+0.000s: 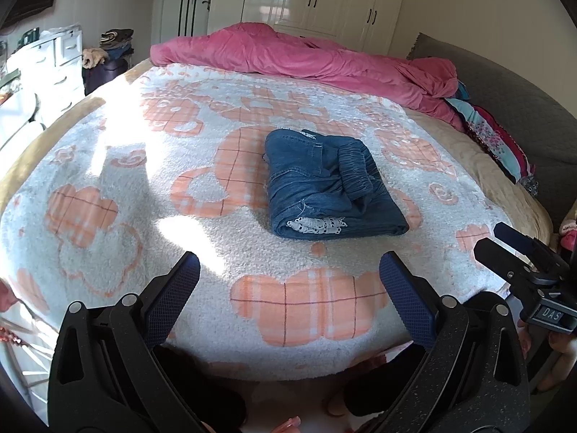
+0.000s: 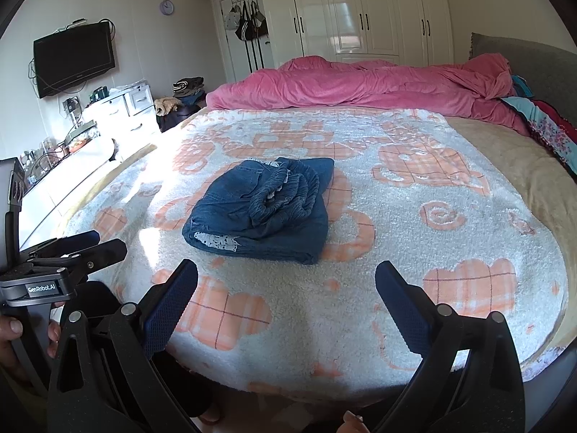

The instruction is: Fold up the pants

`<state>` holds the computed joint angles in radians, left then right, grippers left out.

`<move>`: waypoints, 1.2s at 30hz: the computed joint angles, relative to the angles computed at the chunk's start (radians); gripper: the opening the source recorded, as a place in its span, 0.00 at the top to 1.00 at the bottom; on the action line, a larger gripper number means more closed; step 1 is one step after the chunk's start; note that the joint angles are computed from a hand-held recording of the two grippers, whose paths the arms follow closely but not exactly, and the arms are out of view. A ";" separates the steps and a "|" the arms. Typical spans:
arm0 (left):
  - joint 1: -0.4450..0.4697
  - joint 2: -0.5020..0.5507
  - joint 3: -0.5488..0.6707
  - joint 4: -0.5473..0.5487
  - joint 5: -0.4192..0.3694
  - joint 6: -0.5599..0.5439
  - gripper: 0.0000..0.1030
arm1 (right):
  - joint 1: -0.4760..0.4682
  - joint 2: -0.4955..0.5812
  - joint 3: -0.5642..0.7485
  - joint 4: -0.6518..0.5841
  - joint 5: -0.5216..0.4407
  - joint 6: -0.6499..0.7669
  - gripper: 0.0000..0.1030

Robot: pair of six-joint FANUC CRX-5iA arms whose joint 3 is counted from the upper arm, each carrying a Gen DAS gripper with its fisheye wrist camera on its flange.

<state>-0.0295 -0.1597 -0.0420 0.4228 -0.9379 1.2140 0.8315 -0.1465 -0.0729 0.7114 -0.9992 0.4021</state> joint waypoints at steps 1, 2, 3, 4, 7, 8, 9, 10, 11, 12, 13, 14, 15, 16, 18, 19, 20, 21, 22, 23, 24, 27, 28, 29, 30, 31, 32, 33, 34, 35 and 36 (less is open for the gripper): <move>0.000 0.000 0.002 -0.004 -0.001 0.003 0.09 | 0.001 0.001 0.001 0.000 -0.002 0.000 0.04; -0.001 0.002 0.004 -0.006 -0.003 0.006 0.09 | 0.000 0.001 0.001 -0.002 -0.002 0.002 0.04; -0.001 0.004 0.006 -0.008 -0.005 0.008 0.09 | 0.000 0.002 0.002 -0.005 -0.002 0.003 0.04; -0.003 0.006 0.008 -0.011 -0.005 0.011 0.09 | 0.000 0.002 0.002 -0.006 -0.003 0.004 0.04; -0.003 0.007 0.011 -0.020 -0.008 0.020 0.09 | 0.000 0.006 0.004 -0.006 -0.005 0.003 0.04; -0.001 0.007 0.010 -0.018 -0.008 0.019 0.09 | 0.001 0.007 0.004 -0.006 -0.004 0.002 0.04; 0.000 0.007 0.010 -0.018 -0.009 0.019 0.09 | 0.001 0.008 0.005 -0.007 -0.006 0.002 0.04; -0.001 0.007 0.011 -0.023 -0.009 0.024 0.09 | 0.001 0.008 0.004 -0.007 -0.007 0.002 0.04; -0.001 0.007 0.012 -0.026 -0.009 0.026 0.09 | 0.000 0.008 0.004 -0.008 -0.006 0.002 0.04; -0.001 0.008 0.013 -0.028 -0.010 0.028 0.09 | -0.001 0.007 0.004 -0.010 -0.006 0.002 0.04; -0.001 0.009 0.015 -0.032 -0.011 0.031 0.09 | -0.001 0.007 0.004 -0.009 -0.007 0.003 0.04; 0.000 0.009 0.015 -0.031 -0.011 0.029 0.09 | -0.001 0.008 0.004 -0.009 -0.008 0.003 0.04; 0.001 0.009 0.014 -0.029 -0.011 0.028 0.09 | -0.001 0.007 0.003 -0.009 -0.007 0.002 0.04; 0.000 0.010 0.015 -0.029 -0.011 0.029 0.09 | -0.001 0.007 0.003 -0.009 -0.007 0.002 0.04; 0.001 0.011 0.018 -0.034 -0.012 0.033 0.09 | -0.001 0.008 0.004 -0.009 -0.008 0.004 0.04; 0.000 0.012 0.019 -0.036 -0.013 0.035 0.09 | -0.002 0.007 0.004 -0.009 -0.007 0.003 0.04; 0.001 0.012 0.020 -0.038 -0.014 0.036 0.09 | -0.002 0.007 0.004 -0.009 -0.007 0.003 0.04; 0.001 0.012 0.020 -0.038 -0.014 0.035 0.09 | -0.001 0.007 0.002 -0.009 -0.007 0.001 0.04; 0.001 0.012 0.020 -0.038 -0.014 0.035 0.09 | -0.001 0.007 0.003 -0.009 -0.008 0.001 0.04; 0.001 0.012 0.020 -0.039 -0.015 0.035 0.09 | -0.002 0.007 0.003 -0.010 -0.008 0.002 0.04; 0.001 0.013 0.021 -0.039 -0.015 0.034 0.09 | -0.002 0.006 0.002 -0.010 -0.008 0.001 0.04; 0.000 0.013 0.022 -0.043 -0.014 0.034 0.09 | -0.001 0.006 0.002 -0.009 -0.011 -0.002 0.04; 0.001 0.013 0.021 -0.039 -0.014 0.031 0.09 | -0.002 0.005 0.000 -0.009 -0.010 -0.005 0.04; 0.000 0.013 0.021 -0.043 -0.014 0.037 0.09 | -0.003 0.005 -0.002 -0.009 -0.011 -0.006 0.04; 0.000 0.013 0.021 -0.041 -0.014 0.034 0.09 | -0.003 0.005 -0.002 -0.009 -0.013 -0.006 0.04; 0.001 0.014 0.022 -0.041 -0.017 0.034 0.09 | -0.003 0.005 -0.003 -0.010 -0.016 -0.008 0.04; 0.001 0.014 0.023 -0.044 -0.018 0.038 0.09 | -0.005 0.007 -0.001 -0.012 -0.016 -0.008 0.04; 0.000 0.014 0.024 -0.045 -0.018 0.041 0.09 | -0.007 0.008 -0.001 -0.013 -0.016 -0.008 0.04; 0.002 0.016 0.025 -0.042 -0.018 0.037 0.09 | -0.008 0.009 0.000 -0.015 -0.019 -0.009 0.04; -0.001 0.016 0.029 -0.054 -0.018 0.045 0.09 | -0.011 0.011 0.001 -0.018 -0.021 -0.007 0.04; -0.001 0.019 0.031 -0.056 -0.018 0.044 0.09 | -0.013 0.011 0.001 -0.021 -0.021 -0.006 0.04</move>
<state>-0.0308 -0.1404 -0.0113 0.3668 -0.9555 1.2576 0.8182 -0.1351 -0.0716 0.6907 -1.0205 0.3958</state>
